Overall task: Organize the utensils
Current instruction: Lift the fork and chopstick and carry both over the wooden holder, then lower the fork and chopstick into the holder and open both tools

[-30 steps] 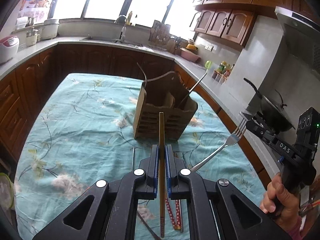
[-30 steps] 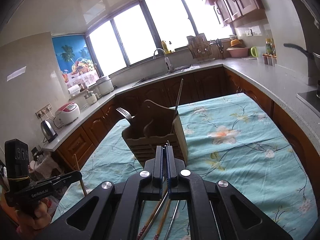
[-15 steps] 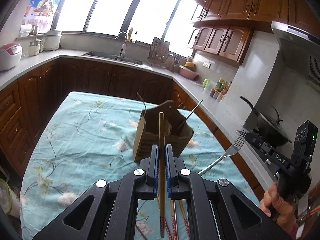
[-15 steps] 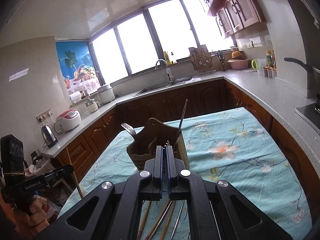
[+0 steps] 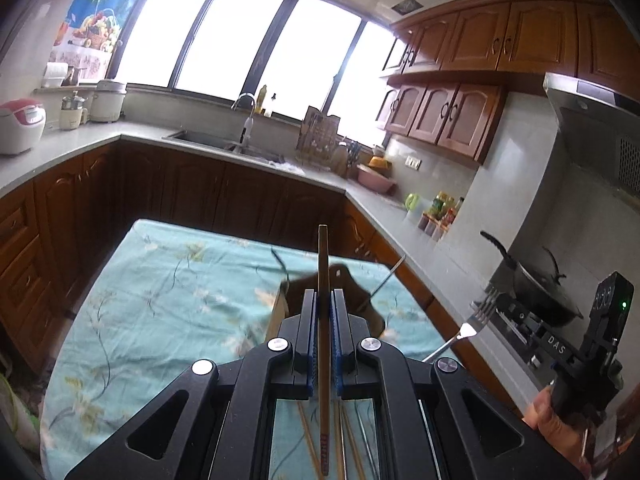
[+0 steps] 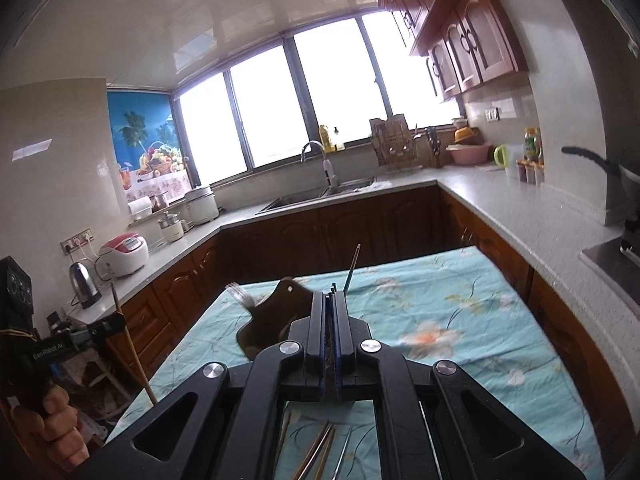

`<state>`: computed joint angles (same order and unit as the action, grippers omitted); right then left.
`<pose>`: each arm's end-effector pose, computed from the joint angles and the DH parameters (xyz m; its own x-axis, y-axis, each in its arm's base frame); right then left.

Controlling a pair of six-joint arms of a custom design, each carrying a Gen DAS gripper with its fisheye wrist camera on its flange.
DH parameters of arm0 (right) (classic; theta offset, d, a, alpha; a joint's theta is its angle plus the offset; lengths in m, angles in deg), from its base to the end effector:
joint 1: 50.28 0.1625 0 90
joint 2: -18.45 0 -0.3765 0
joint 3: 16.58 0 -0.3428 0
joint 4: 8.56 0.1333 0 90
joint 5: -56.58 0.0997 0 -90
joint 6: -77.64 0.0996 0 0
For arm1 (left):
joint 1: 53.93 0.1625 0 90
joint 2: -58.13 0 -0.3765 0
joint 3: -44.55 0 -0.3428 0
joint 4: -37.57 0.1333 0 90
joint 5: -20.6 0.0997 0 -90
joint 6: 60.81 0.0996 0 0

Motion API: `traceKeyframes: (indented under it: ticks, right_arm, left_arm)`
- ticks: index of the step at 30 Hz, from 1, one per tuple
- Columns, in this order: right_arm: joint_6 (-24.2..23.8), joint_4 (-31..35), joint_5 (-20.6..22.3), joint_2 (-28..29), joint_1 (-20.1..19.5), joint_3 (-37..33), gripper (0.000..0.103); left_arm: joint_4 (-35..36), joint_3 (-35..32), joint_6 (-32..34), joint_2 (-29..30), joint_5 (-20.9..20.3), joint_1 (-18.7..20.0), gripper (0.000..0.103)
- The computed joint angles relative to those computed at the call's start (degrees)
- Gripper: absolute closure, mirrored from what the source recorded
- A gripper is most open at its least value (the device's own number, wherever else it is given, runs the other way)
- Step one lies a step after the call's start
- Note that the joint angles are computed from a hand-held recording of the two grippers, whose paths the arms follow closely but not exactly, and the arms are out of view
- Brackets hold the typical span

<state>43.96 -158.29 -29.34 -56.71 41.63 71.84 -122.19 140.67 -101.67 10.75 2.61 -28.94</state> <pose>0.1593 -0.5658 0.4517 -0.8154 -0.4523 0.3613 -0.5710 0.5258 -0.6305 -0.4340 -0.4539 0.1889 -0.8861 -0.1553 -0.4368 0.3522 0.3871 -0.8521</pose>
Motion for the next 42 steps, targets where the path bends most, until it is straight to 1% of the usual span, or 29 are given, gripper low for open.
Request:
traceKeyframes:
  ticks: [3, 6, 9, 11, 16, 19, 25, 30, 34, 39, 42]
  right_arm:
    - [-0.49, -1.62, -0.35, 1.43, 0.58, -1.49, 0.1]
    - [-0.7, -2.53, -0.36, 3.38, 1.09, -3.7, 0.1]
    - [-0.74, -2.11, -0.33, 5.74, 1.58, -6.77, 0.1]
    - [-0.86, -2.31, -0.6, 7.37, 1.98, -8.71, 0.1]
    - [-1.44, -3.48, -0.97, 10.96, 2.69, -12.29, 0.1]
    - [-3.39, -5.89, -2.15, 12.78, 3.14, -12.78, 0.101]
    - [-6.51, -7.98, -4.62, 15.66, 3.27, -13.2, 0.101]
    - [-7.84, -7.71, -6.11, 17.21, 2.89, -12.63, 0.101]
    - [-9.05, -7.05, -7.06, 17.93, 2.71, -12.0, 0.101]
    - [-8.59, -4.99, -7.64, 18.37, 2.04, -11.63, 0.101]
    - [-7.95, -4.08, -7.63, 18.68, 1.72, -11.9, 0.101]
  left_arm:
    - [-6.35, -2.55, 6.9, 2.18, 0.57, 1.39, 0.099]
    - [-16.25, -6.35, 16.96, 5.56, 0.92, 3.02, 0.099]
    - [-28.14, -11.78, 29.59, 10.13, 0.92, 4.64, 0.099]
    - [-35.63, -16.67, 38.06, 13.63, 0.36, 6.12, 0.099]
    - [-48.41, -26.4, 52.47, 21.06, -1.1, 9.15, 0.099]
    - [-52.25, -31.7, 57.01, 24.92, -2.17, 11.07, 0.099]
    - [-55.56, -38.33, 59.29, 31.25, -4.3, 14.14, 0.099]
    - [-51.78, -41.76, 56.39, 35.35, -4.53, 16.62, 0.099]
    - [-47.51, -41.91, 52.3, 36.23, -5.3, 17.85, 0.099]
    - [-43.09, -42.35, 50.05, 36.43, -5.3, 18.54, 0.099]
    - [-41.8, -39.23, 49.54, 33.87, -4.78, 18.16, 0.098]
